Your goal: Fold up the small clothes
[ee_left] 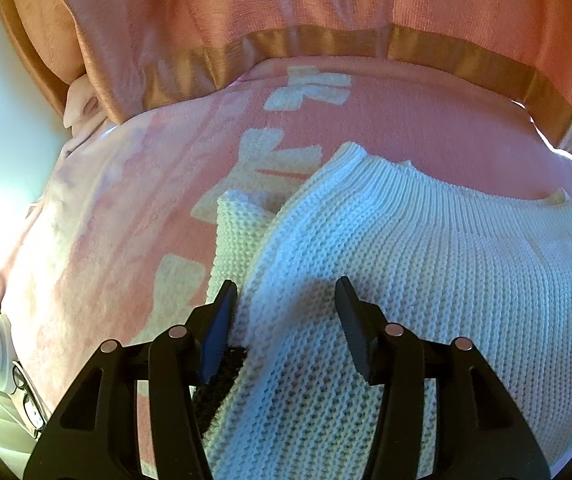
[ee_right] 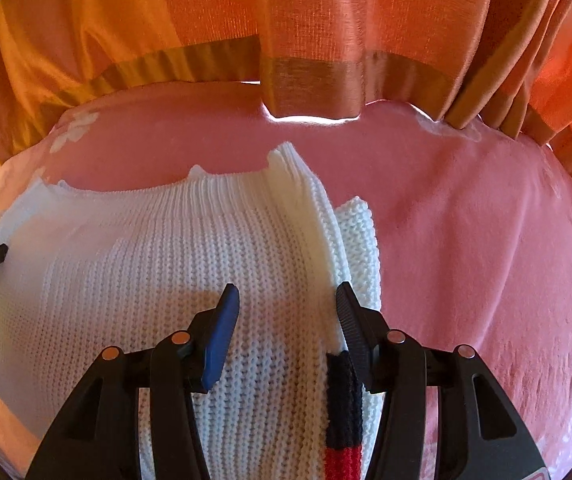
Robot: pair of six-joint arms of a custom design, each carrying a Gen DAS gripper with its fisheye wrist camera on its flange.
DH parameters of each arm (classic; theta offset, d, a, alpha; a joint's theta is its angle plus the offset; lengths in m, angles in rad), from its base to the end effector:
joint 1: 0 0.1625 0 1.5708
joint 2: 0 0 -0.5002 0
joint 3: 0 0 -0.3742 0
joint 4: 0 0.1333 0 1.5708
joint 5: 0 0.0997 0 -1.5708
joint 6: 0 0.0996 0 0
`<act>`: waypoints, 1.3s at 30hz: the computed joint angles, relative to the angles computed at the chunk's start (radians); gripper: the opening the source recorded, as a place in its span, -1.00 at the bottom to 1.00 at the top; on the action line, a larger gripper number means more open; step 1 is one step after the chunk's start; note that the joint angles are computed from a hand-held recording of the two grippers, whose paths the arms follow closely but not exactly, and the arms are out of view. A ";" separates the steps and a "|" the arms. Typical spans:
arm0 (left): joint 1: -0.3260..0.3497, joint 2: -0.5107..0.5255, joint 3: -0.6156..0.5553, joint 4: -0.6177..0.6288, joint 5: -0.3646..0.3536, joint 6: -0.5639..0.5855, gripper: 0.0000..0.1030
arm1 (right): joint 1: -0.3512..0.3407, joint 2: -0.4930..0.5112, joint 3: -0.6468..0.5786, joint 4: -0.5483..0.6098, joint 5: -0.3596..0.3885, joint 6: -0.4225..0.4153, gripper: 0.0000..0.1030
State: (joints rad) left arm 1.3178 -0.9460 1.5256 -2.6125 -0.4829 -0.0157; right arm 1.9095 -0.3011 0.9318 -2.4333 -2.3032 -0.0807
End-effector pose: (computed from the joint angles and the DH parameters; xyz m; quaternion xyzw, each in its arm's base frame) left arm 0.0354 -0.7482 0.3663 -0.0191 0.8411 -0.2617 0.4730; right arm 0.3599 -0.8210 0.0410 0.1526 -0.9157 0.1528 0.3388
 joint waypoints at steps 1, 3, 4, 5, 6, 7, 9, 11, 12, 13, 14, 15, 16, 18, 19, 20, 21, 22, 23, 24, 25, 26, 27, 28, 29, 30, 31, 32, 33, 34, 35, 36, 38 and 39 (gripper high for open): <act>0.000 0.000 0.000 -0.001 0.001 0.000 -0.04 | 0.000 0.000 0.001 -0.002 -0.002 -0.003 -0.03; -0.001 0.002 0.000 -0.002 0.002 0.004 -0.04 | 0.001 0.002 0.000 -0.003 -0.007 -0.004 -0.03; -0.001 0.001 0.000 -0.003 0.003 0.005 -0.04 | 0.002 0.003 0.001 -0.004 -0.010 -0.005 -0.03; -0.001 0.001 0.000 -0.002 0.002 0.004 -0.04 | 0.002 0.004 0.001 -0.005 -0.013 -0.006 -0.03; 0.000 0.002 -0.001 -0.003 0.002 0.005 -0.04 | 0.002 0.005 0.001 -0.005 -0.014 -0.007 -0.03; 0.000 0.002 -0.001 -0.004 0.002 0.007 -0.04 | 0.002 0.005 0.001 -0.006 -0.016 -0.009 -0.03; 0.000 0.003 -0.001 -0.004 0.004 0.007 -0.04 | 0.003 0.007 0.001 -0.008 -0.020 -0.014 -0.03; 0.000 0.002 0.002 -0.008 0.004 0.009 -0.03 | 0.002 0.009 0.001 -0.009 -0.023 -0.020 -0.03; 0.000 0.003 0.002 -0.008 0.004 0.009 -0.03 | 0.003 0.010 0.000 -0.009 -0.024 -0.021 -0.03; 0.000 0.003 0.002 -0.008 0.004 0.009 -0.03 | 0.003 0.011 -0.001 -0.009 -0.025 -0.022 -0.03; 0.000 0.003 0.002 -0.009 0.004 0.010 -0.03 | 0.003 0.011 -0.001 -0.008 -0.025 -0.021 -0.03; 0.000 0.003 0.003 -0.011 0.004 0.012 -0.03 | 0.003 0.011 -0.001 -0.008 -0.025 -0.021 -0.03; 0.000 0.003 0.003 -0.011 0.005 0.013 -0.03 | 0.003 0.011 -0.001 -0.007 -0.024 -0.021 -0.06; 0.000 0.004 0.005 -0.015 0.005 0.014 -0.03 | 0.002 0.011 -0.001 -0.011 -0.021 -0.029 -0.52; 0.000 0.004 0.006 -0.020 0.004 0.019 -0.03 | 0.002 0.011 -0.004 -0.010 -0.020 -0.033 -0.85; 0.001 0.003 0.008 -0.030 0.002 0.022 -0.03 | 0.001 0.009 -0.006 -0.013 -0.015 -0.032 -0.85; 0.001 0.002 0.010 -0.040 0.000 0.025 -0.04 | 0.000 0.004 -0.001 -0.034 -0.008 -0.035 -0.86; 0.002 0.001 0.011 -0.050 -0.003 0.028 -0.04 | -0.003 0.001 -0.006 -0.047 -0.008 -0.038 -0.86; 0.004 0.001 0.008 -0.050 -0.005 0.028 -0.04 | -0.006 0.001 -0.009 -0.049 -0.018 -0.035 -0.86; 0.006 0.002 0.003 -0.040 -0.007 0.024 -0.02 | -0.016 0.004 -0.025 -0.013 -0.031 -0.019 -0.84; 0.009 0.002 -0.003 -0.022 -0.008 0.013 0.00 | -0.025 0.006 -0.040 0.038 -0.033 0.009 -0.81; 0.013 -0.005 -0.011 0.008 -0.025 -0.012 0.00 | -0.041 -0.003 -0.040 0.081 -0.014 0.063 -0.77; 0.013 -0.017 -0.013 0.025 -0.047 -0.034 -0.02 | -0.051 -0.024 -0.020 0.082 0.030 0.107 -0.61; 0.011 -0.031 -0.008 0.024 -0.075 -0.045 -0.03 | -0.055 -0.040 -0.005 0.076 0.052 0.127 -0.45; 0.007 -0.052 0.006 -0.003 -0.102 -0.035 -0.01 | -0.053 -0.062 0.018 0.064 0.068 0.133 -0.31; 0.001 -0.067 0.024 -0.027 -0.109 -0.021 0.22 | -0.047 -0.086 0.056 0.031 0.068 0.113 0.04; -0.001 -0.084 0.042 -0.046 -0.115 -0.009 0.50 | -0.044 -0.105 0.092 -0.003 0.066 0.094 0.28; 0.000 -0.109 0.071 -0.061 -0.134 -0.004 0.57 | -0.040 -0.136 0.152 -0.036 0.062 0.078 0.34; 0.003 -0.130 0.092 -0.056 -0.154 -0.012 0.59 | -0.041 -0.164 0.198 -0.027 0.074 0.086 0.37; 0.009 -0.150 0.109 -0.030 -0.178 -0.031 0.61 | -0.047 -0.186 0.225 -0.001 0.096 0.098 0.37; 0.021 -0.175 0.125 0.029 -0.220 -0.071 0.62 | -0.056 -0.213 0.264 0.041 0.142 0.132 0.37; 0.034 -0.190 0.132 0.082 -0.262 -0.107 0.62 | -0.064 -0.230 0.291 0.071 0.188 0.155 0.37; 0.063 -0.204 0.132 0.176 -0.347 -0.183 0.63 | -0.080 -0.246 0.323 0.108 0.269 0.181 0.39; 0.076 -0.205 0.135 0.200 -0.375 -0.217 0.67 | -0.086 -0.246 0.333 0.117 0.288 0.199 0.45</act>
State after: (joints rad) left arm 1.3939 -1.1509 1.6605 -2.4122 -0.8580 -0.2326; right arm 1.8239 -0.5466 1.2649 -2.3166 -2.0154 0.1181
